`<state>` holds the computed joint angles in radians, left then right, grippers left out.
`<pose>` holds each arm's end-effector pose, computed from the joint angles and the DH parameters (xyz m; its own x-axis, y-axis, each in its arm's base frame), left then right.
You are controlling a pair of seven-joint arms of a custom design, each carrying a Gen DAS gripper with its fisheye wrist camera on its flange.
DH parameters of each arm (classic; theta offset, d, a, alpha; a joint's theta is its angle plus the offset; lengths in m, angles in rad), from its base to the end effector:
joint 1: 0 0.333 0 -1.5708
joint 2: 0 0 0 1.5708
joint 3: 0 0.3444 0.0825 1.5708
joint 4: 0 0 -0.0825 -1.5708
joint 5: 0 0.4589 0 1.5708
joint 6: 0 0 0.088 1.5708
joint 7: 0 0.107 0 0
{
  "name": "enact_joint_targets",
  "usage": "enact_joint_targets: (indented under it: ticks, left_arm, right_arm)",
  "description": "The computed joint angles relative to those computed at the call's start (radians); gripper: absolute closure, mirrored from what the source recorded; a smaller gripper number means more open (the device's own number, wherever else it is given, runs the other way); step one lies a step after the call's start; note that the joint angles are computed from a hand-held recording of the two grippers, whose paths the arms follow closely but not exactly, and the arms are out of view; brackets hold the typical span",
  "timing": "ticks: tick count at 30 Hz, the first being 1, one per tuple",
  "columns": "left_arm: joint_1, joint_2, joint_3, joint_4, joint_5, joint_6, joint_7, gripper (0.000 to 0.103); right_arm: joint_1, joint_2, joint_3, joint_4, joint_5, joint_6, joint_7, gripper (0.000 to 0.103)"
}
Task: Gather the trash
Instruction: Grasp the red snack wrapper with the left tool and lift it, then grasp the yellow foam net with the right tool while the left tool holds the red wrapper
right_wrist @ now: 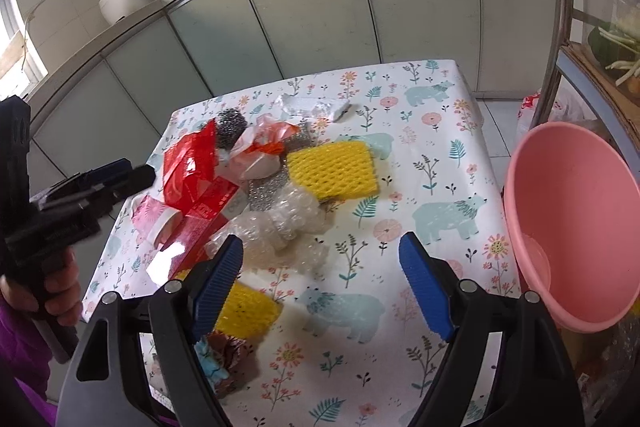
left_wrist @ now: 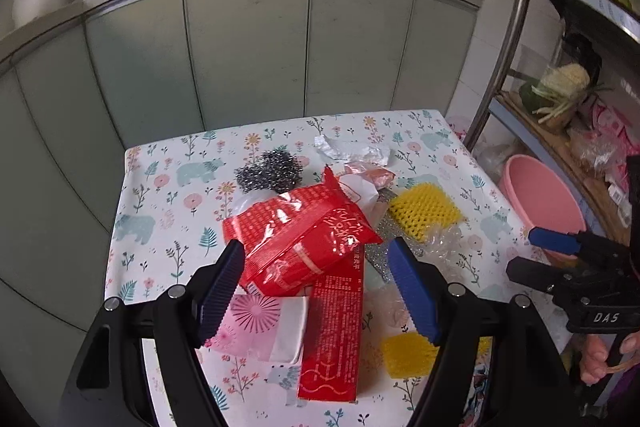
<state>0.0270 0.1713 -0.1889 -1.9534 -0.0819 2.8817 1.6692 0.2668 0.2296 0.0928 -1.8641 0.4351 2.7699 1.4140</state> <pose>0.7031 -0.1036 0.4715 -0.1864 -0.9819 0.0339 -0.7152 0.1119 -0.6899 0.6921 0.2360 0.4603 0.2457 -0.9234 -0.2949 -0.8024 -0.0231 -0.5963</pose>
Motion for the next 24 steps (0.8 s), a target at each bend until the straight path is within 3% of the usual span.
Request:
enact_joint_targets:
  ticks: [3,6,9,10,11,15,19,24]
  left_arm:
    - [-0.088,0.045,0.083,0.025,0.247,0.022,-0.162,0.031]
    - [-0.155,0.082,0.158,0.053,0.472,0.029,-0.339,0.041]
    - [-0.148,0.099,0.161,0.067,0.545,0.024,-0.412,0.067]
    - [-0.134,0.101,0.148,0.068,0.542,0.024,-0.413,0.082]
    - [-0.109,0.101,0.125,0.067,0.515,0.025,-0.395,0.09]
    - [-0.082,0.077,0.118,0.04,0.509,0.084,-0.41,0.099]
    - [0.044,0.048,-0.011,0.014,0.272,0.108,-0.237,0.101]
    - [0.211,0.01,-0.193,-0.006,-0.16,0.111,0.082,0.101]
  right_arm:
    - [0.003,0.011,-0.01,0.007,-0.015,-0.008,0.025,0.022]
    - [0.003,0.019,-0.014,0.011,-0.031,-0.013,0.039,0.022]
    - [-0.002,0.028,-0.01,0.022,-0.031,-0.015,0.033,0.022]
    - [-0.003,0.031,-0.009,0.027,-0.032,-0.015,0.029,0.022]
    - [-0.004,0.033,-0.008,0.031,-0.031,-0.016,0.026,0.022]
    - [-0.01,0.043,0.003,0.043,-0.013,-0.015,0.001,0.022]
    - [-0.016,0.054,0.013,0.059,0.016,-0.025,-0.026,0.022]
    - [-0.018,0.09,0.017,0.112,0.041,-0.038,-0.04,0.022]
